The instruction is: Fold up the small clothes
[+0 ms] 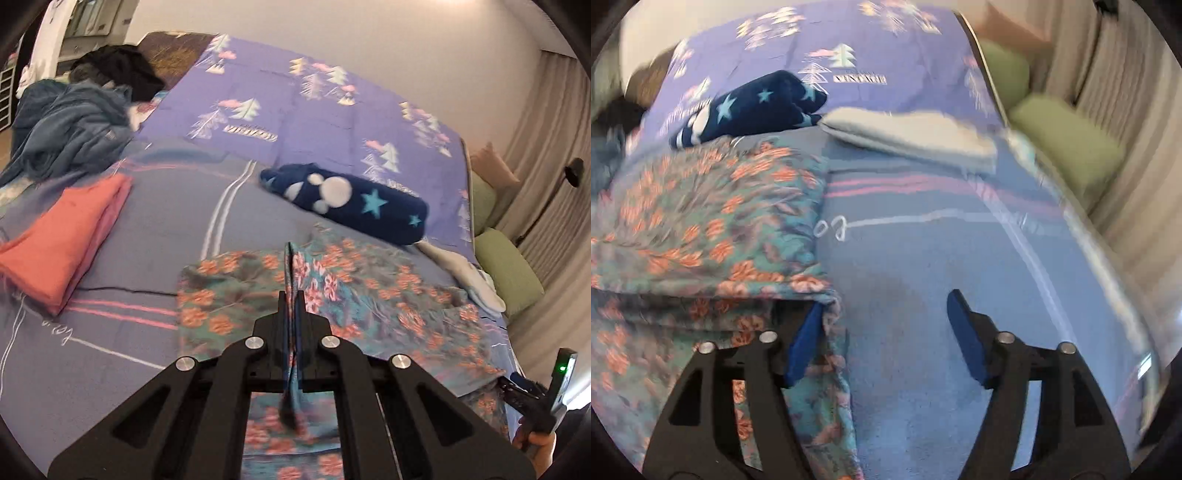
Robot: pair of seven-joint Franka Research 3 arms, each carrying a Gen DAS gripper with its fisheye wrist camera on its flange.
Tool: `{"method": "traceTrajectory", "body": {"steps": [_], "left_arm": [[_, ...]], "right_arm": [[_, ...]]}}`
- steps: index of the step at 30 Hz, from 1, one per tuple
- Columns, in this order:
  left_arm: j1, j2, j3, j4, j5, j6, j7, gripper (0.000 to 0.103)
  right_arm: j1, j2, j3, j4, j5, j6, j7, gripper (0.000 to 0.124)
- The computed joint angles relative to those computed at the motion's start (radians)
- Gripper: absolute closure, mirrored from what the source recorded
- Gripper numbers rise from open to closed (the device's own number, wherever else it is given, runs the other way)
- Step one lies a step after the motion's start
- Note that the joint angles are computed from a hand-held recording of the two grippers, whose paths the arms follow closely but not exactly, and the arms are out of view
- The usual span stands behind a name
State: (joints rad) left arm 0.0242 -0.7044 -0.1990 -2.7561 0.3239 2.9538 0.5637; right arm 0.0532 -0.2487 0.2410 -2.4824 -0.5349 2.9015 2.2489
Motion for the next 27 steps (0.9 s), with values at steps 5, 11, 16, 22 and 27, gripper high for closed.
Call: {"method": "traceTrajectory", "body": {"steps": [5,11,16,22,27], "left_arm": [[0.003,0.074,-0.012,0.044,-0.026,-0.124,0.046,0.1],[0.06,0.04,-0.088,0.066,0.043,-0.262,-0.044,0.066],[-0.034,-0.001,-0.012,0.046,0.106,-0.048,-0.095,0.051],[-0.466,0.385,0.212,0.403,-0.076,-0.118,0.323,0.045],[-0.491,0.734,0.127,0.827,-0.219,-0.309,0.585,0.046]], "right_arm": [[0.006,-0.03,0.003,-0.038,0.019,0.032,-0.065,0.056],[0.05,-0.039,-0.019,-0.066,0.125,0.078,-0.197,0.055],[0.171,-0.034,-0.127,-0.081,0.352,0.091,-0.409,0.055],[0.413,-0.028,-0.351,-0.076,0.748,0.078,-0.795,0.05],[0.454,-0.032,-0.371,-0.091,0.906,0.111,-0.931,0.047]]}}
